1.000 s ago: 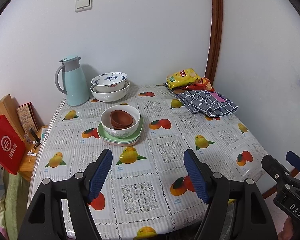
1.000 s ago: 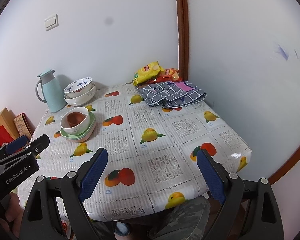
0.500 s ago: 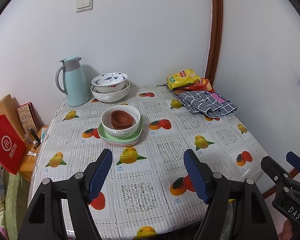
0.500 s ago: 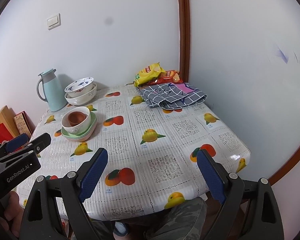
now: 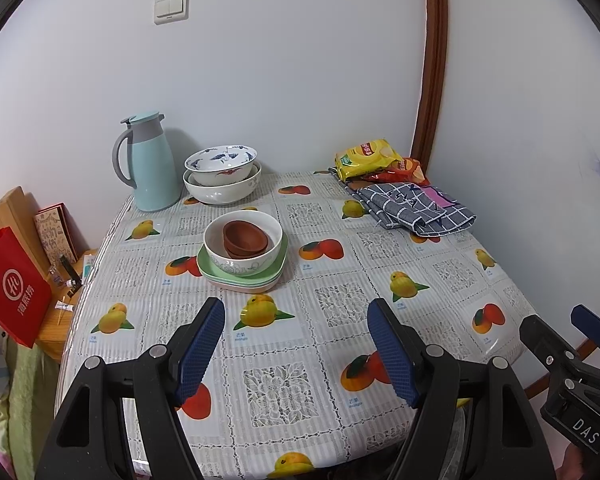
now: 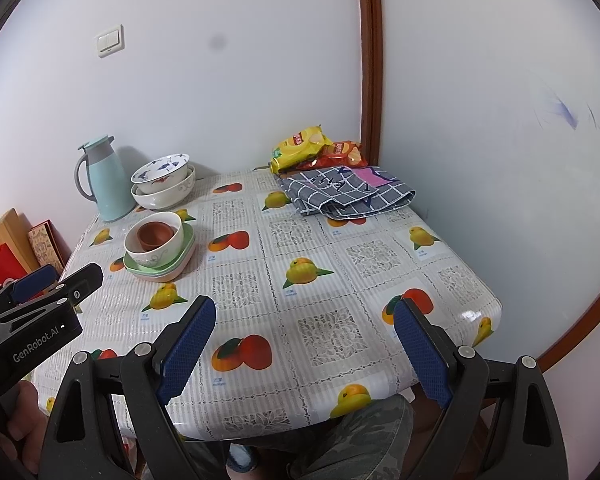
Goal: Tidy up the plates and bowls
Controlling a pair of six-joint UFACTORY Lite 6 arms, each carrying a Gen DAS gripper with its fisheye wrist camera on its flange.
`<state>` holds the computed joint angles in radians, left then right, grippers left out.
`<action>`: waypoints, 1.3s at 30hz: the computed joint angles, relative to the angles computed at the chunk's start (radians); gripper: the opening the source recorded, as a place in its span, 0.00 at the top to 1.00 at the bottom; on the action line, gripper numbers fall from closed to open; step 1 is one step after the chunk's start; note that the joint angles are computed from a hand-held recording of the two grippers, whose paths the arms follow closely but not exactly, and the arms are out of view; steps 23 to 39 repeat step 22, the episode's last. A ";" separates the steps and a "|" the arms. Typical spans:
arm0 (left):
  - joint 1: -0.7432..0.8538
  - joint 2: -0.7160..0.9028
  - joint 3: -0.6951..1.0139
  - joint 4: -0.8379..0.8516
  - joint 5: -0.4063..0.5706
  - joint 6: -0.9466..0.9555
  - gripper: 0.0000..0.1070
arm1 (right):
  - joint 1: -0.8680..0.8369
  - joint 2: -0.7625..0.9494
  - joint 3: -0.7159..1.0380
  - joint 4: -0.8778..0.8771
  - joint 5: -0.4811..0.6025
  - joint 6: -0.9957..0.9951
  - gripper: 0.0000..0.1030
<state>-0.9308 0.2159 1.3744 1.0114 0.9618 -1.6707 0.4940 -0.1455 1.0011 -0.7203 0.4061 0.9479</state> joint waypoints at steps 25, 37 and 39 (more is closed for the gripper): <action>0.004 -0.003 0.003 0.003 0.007 -0.009 0.30 | 0.008 -0.003 -0.008 -0.010 -0.012 -0.003 0.13; 0.004 -0.003 0.003 0.003 0.007 -0.009 0.30 | 0.008 -0.003 -0.008 -0.010 -0.012 -0.003 0.13; 0.004 -0.003 0.003 0.003 0.007 -0.009 0.30 | 0.008 -0.003 -0.008 -0.010 -0.012 -0.003 0.13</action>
